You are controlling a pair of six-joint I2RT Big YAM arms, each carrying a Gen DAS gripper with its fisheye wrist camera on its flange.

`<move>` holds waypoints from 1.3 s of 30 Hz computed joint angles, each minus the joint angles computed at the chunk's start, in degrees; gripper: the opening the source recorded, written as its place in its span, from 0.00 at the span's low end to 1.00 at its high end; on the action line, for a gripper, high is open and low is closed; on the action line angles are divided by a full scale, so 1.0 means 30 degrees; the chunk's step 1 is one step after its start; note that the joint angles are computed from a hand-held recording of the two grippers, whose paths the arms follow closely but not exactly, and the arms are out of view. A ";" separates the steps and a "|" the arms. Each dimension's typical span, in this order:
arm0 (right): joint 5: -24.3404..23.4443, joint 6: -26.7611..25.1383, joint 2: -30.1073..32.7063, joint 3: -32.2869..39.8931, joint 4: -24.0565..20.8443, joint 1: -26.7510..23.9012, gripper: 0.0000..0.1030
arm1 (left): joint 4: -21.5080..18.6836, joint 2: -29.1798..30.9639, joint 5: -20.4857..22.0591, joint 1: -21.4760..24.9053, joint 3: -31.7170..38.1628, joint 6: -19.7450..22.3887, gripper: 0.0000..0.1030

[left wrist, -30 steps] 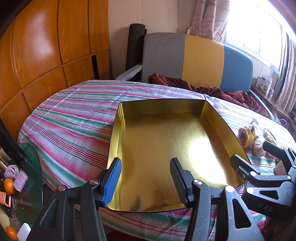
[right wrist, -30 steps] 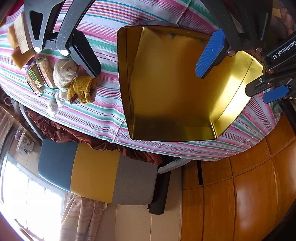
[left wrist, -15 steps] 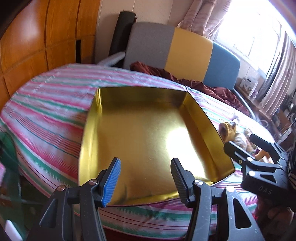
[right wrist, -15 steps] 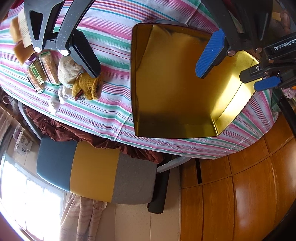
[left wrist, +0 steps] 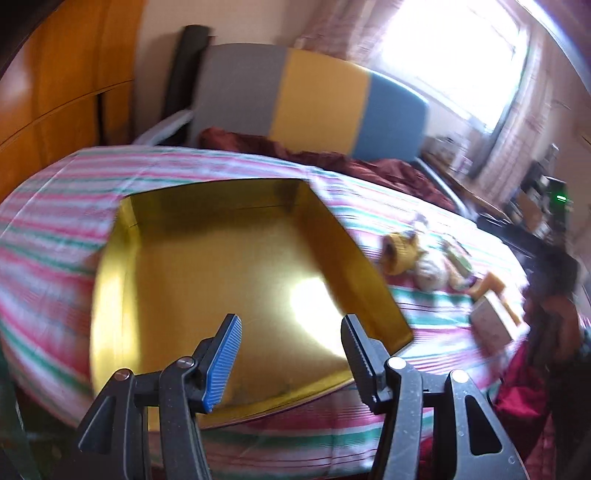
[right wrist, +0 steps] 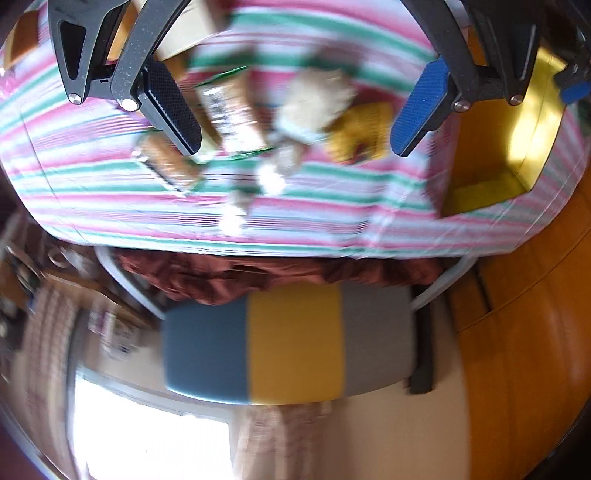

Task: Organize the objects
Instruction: 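Move the left tool from the gold tray toward the yellow knit hat, then grasp the yellow knit hat with the left tool, then carry the hat into the gold tray with the left tool while the right tool grasps a plastic-wrapped bundle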

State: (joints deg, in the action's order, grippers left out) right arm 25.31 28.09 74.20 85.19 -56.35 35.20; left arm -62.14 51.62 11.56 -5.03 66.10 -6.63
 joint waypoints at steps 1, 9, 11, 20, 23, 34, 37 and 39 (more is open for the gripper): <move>-0.0115 0.0401 -0.0424 -0.0570 0.0201 -0.0826 1.00 | -0.0084 0.0339 0.0091 -0.0435 0.0326 0.0098 0.55; -0.3372 0.4082 -0.1964 -0.2507 0.1520 -0.3473 1.00 | -0.0357 0.3757 -0.1235 -0.3980 0.3362 0.0763 0.55; -0.3652 0.4043 -0.1955 -0.2419 0.1483 -0.3429 1.00 | -0.0315 0.4789 -0.1950 -0.4798 0.4208 0.1193 0.55; -0.4938 0.4006 -0.1792 -0.2315 0.1292 -0.3599 1.00 | -0.1022 0.9807 -0.1623 -0.6004 0.7658 0.2839 0.55; -0.5252 0.4094 -0.1810 -0.2376 0.1432 -0.3767 1.00 | -0.1636 1.1089 -0.1431 -0.6054 0.8668 0.2315 0.55; -0.5650 0.4410 -0.1954 -0.2513 0.1691 -0.4161 1.00 | -0.2233 1.4095 -0.0278 -0.5991 1.0493 0.0018 0.51; -0.5772 0.4412 -0.1952 -0.2548 0.1714 -0.4254 1.00 | -0.1338 1.3536 -0.0091 -0.5972 0.9715 -0.0173 0.41; -0.5763 0.4293 -0.1836 -0.2445 0.1606 -0.4209 1.00 | -0.0931 1.2926 0.0121 -0.5883 0.9179 -0.0379 0.38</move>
